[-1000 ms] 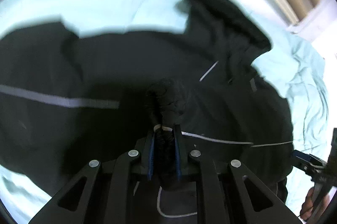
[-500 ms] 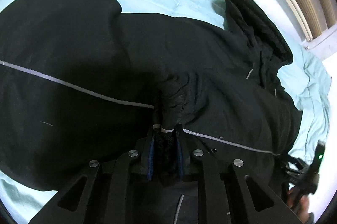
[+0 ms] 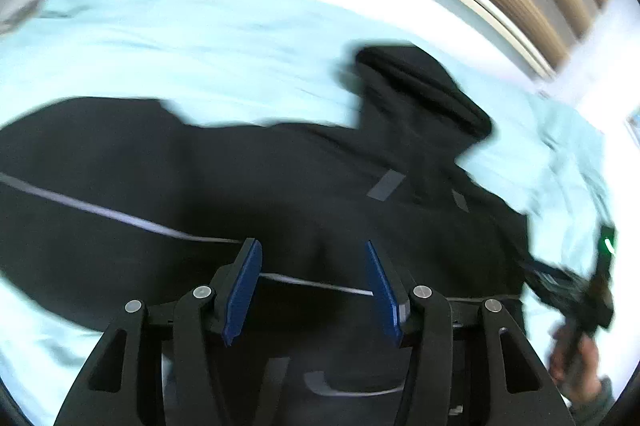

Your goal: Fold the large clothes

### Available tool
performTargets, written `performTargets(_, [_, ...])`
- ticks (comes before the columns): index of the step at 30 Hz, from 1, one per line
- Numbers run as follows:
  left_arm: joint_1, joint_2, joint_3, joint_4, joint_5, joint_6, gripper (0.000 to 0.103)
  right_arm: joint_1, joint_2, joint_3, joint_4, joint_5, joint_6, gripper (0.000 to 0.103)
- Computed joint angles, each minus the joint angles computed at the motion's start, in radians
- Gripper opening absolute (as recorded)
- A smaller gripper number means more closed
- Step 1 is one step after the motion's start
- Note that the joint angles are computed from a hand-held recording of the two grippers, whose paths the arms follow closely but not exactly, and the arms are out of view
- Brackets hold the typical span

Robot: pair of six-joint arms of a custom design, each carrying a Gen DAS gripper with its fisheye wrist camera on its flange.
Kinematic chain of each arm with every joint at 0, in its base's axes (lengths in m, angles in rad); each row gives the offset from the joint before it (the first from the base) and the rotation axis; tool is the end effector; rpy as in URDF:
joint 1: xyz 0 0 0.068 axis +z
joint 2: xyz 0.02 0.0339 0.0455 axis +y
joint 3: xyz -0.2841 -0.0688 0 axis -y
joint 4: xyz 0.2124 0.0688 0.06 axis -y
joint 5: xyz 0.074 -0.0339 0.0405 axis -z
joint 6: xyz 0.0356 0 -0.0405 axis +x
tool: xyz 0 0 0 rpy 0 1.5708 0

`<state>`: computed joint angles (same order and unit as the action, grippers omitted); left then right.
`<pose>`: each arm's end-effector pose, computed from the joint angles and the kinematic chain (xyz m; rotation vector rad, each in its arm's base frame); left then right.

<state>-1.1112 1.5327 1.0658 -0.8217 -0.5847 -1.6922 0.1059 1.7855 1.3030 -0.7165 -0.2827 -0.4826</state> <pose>0.1306 -0.2196 0.2558 -0.8223 2.3757 -0.2245 0.3329 0.0454 0.2449 -0.8559 2.5740 0.2835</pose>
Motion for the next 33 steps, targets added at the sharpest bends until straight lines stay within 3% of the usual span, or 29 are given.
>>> performTargets(3, [0.092, 0.154, -0.022, 0.283, 0.133, 0.185, 0.055, 0.069, 0.075, 0.030, 0.064, 0.039, 0.117, 0.079])
performTargets(5, [0.124, 0.258, -0.019, 0.377, 0.214, 0.234, 0.055, 0.102, 0.161, 0.055, 0.081, 0.082, 0.154, 0.078])
performTargets(7, [0.144, 0.365, 0.041, 0.333, 0.242, 0.263, 0.054, 0.127, 0.205, 0.013, 0.134, 0.142, 0.140, 0.078])
performTargets(10, [0.158, 0.388, 0.065, 0.311, 0.251, 0.275, 0.054, 0.137, 0.210, -0.014, 0.174, 0.157, 0.120, 0.079])
performTargets(14, [0.163, 0.381, 0.111, 0.247, 0.251, 0.268, 0.055, 0.126, 0.203, 0.059, 0.049, 0.136, 0.113, 0.079])
performTargets(16, [0.130, 0.348, 0.115, 0.288, 0.228, 0.264, 0.055, 0.096, 0.138, 0.051, -0.011, 0.083, 0.090, 0.079])
performTargets(20, [0.058, 0.359, 0.135, 0.319, 0.216, 0.211, 0.055, 0.023, -0.033, -0.076, -0.066, -0.004, 0.005, 0.079])
performTargets(23, [0.074, 0.454, 0.161, 0.318, 0.293, 0.176, 0.055, 0.021, -0.072, -0.210, 0.002, 0.099, 0.005, 0.079])
performTargets(27, [0.108, 0.492, 0.209, 0.277, 0.317, 0.159, 0.055, 0.067, -0.075, -0.308, 0.111, 0.191, -0.013, 0.080])
performTargets(29, [0.106, 0.483, 0.260, 0.214, 0.307, 0.147, 0.055, 0.087, -0.068, -0.260, 0.051, 0.206, 0.015, 0.080])
performTargets(33, [-0.013, 0.433, 0.385, 0.047, 0.201, 0.043, 0.055, 0.020, -0.138, -0.150, -0.178, 0.074, 0.010, 0.080])
